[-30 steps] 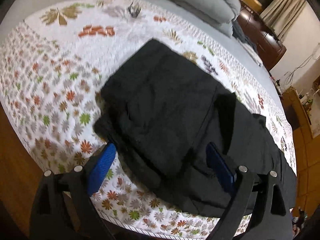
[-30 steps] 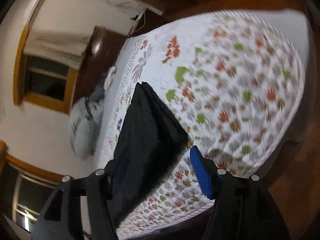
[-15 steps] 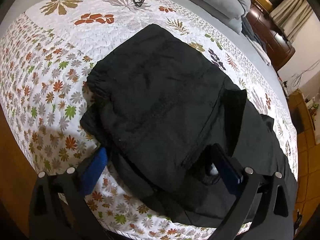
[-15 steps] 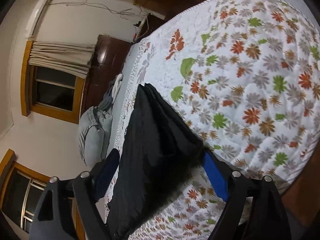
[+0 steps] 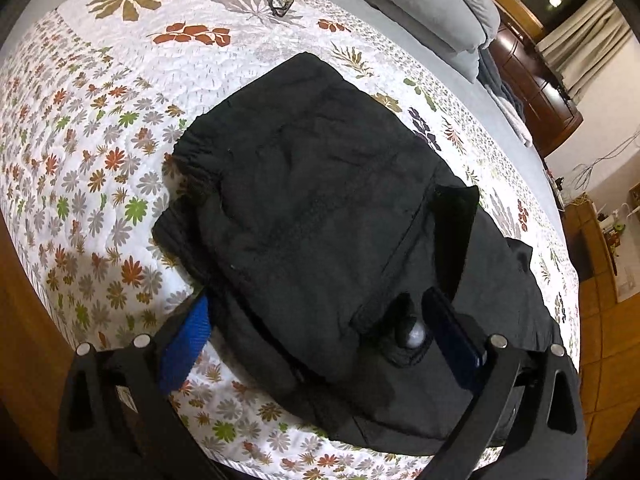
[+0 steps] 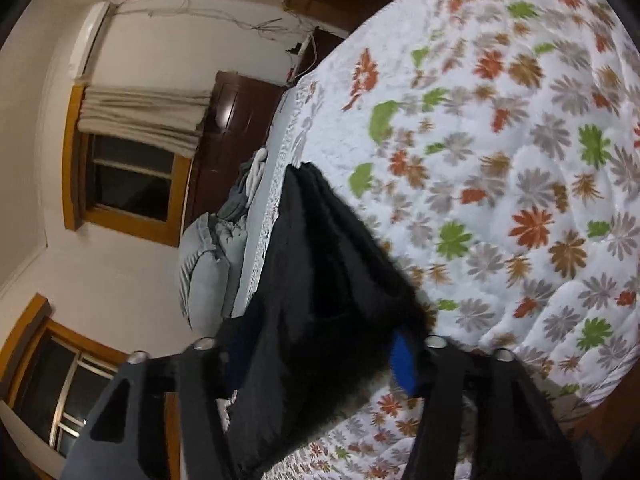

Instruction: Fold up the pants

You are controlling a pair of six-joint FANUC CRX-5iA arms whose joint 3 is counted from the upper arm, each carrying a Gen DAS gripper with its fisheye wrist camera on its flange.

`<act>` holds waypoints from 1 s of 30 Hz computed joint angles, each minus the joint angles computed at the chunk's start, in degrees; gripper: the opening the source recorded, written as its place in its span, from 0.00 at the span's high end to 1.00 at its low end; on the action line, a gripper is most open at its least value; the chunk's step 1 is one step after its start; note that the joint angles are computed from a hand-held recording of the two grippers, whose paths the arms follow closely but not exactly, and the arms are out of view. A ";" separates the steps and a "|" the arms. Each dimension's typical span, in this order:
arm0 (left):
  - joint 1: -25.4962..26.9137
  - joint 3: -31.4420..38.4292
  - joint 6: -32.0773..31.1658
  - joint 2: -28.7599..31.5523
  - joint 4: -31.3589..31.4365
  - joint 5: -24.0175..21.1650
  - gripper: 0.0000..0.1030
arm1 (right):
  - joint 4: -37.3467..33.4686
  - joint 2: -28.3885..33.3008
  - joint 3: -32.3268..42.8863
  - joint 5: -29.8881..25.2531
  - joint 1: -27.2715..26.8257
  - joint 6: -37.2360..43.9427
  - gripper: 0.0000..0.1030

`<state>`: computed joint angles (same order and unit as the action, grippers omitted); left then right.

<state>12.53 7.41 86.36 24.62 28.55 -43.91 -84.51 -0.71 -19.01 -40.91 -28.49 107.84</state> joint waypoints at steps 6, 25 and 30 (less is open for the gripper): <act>-0.56 3.74 2.72 1.92 -3.76 -3.44 0.03 | 3.00 0.26 1.58 0.13 1.09 -2.37 0.58; 0.58 -1.72 -2.49 0.08 3.69 -0.21 0.03 | 31.73 -5.08 6.86 12.03 15.90 -29.04 0.82; 0.83 -2.77 -3.80 -0.36 5.02 -0.11 0.03 | 46.34 -6.86 7.99 14.89 22.45 -40.40 0.83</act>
<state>13.36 4.64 82.56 24.26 33.58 -44.03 -38.17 -7.57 -11.02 -26.03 -6.04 67.44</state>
